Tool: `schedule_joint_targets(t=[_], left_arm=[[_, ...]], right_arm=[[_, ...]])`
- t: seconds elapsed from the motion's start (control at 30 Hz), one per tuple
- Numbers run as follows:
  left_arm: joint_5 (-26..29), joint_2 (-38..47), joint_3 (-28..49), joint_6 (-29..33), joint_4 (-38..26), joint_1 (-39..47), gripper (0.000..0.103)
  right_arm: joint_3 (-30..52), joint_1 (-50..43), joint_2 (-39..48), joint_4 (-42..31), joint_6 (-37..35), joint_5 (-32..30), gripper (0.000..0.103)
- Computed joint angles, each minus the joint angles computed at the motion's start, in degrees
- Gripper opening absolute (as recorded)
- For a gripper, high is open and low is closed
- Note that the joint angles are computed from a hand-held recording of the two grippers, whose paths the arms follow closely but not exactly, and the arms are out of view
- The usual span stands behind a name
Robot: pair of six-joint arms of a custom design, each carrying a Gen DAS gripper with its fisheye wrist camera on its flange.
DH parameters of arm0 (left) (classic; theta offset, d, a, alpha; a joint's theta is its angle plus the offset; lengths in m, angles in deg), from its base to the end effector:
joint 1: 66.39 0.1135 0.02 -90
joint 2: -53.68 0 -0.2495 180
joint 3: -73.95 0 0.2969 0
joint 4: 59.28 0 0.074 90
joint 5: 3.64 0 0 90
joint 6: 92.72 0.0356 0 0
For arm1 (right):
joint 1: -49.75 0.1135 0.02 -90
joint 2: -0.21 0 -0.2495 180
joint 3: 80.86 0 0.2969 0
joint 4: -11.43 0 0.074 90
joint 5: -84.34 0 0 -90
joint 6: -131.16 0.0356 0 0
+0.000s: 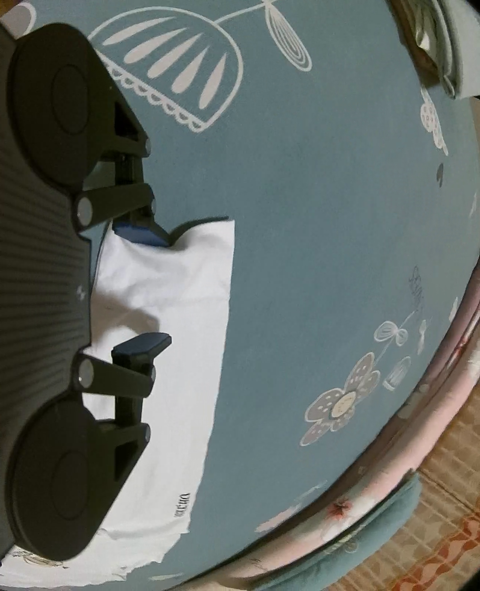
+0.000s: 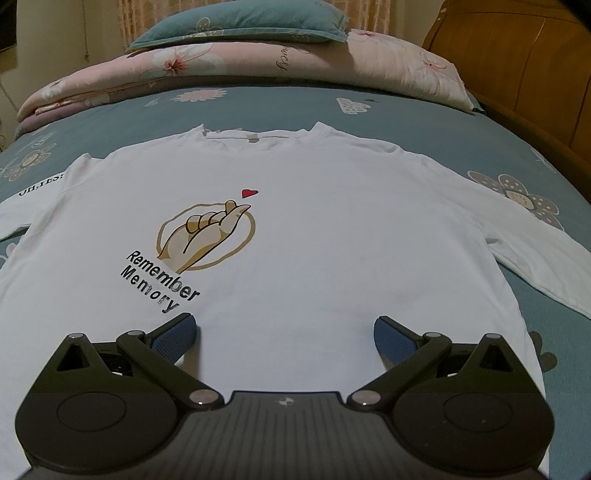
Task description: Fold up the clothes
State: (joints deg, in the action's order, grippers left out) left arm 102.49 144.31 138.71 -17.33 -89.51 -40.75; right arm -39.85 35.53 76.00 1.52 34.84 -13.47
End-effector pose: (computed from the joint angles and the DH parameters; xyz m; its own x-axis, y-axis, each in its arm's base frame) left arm 0.3200 0.1426 0.1436 -0.6545 -0.5829 -0.4815 -0.4558 0.8123 -0.3638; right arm 0.2729 -0.0642 0.1092 -0.6941 0.0634 -0.7171 0.0738 0.9971 0.0167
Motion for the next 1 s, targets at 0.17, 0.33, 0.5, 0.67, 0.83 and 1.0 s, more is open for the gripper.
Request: schedule_joint_targets(t=[0.17,0.33,0.5,0.67,0.83,1.0], left_arm=[[-4.97,-1.41,-0.14,3.82,-1.51,-2.16,0.017],[-12.85,-1.11,1.92,3.83,-3.78,-6.8,0.008],[-14.93,-1.26,4.34,5.16,-5.93,-7.57,0.008],[-14.88,-0.97,5.52,4.93,-6.96,-5.79,0.007],[-13.95,0.12,4.92,2.77,-6.02,-4.33,0.022],[-19.61,-1.45,5.27,1.66,-6.37,-5.42,0.033]], right_arm=[[-0.17,0.29,-0.06,0.29,0.13,0.35,0.103],[-0.24,0.41,-0.08,0.41,0.2,0.49,0.103],[-0.12,0.3,-0.16,0.05,0.1,0.29,0.103],[-0.04,0.36,-0.15,0.0,0.16,0.39,0.103],[-0.34,0.36,-0.22,0.4,0.16,0.45,0.103],[-0.25,0.2,-0.13,0.33,0.01,0.24,0.103]])
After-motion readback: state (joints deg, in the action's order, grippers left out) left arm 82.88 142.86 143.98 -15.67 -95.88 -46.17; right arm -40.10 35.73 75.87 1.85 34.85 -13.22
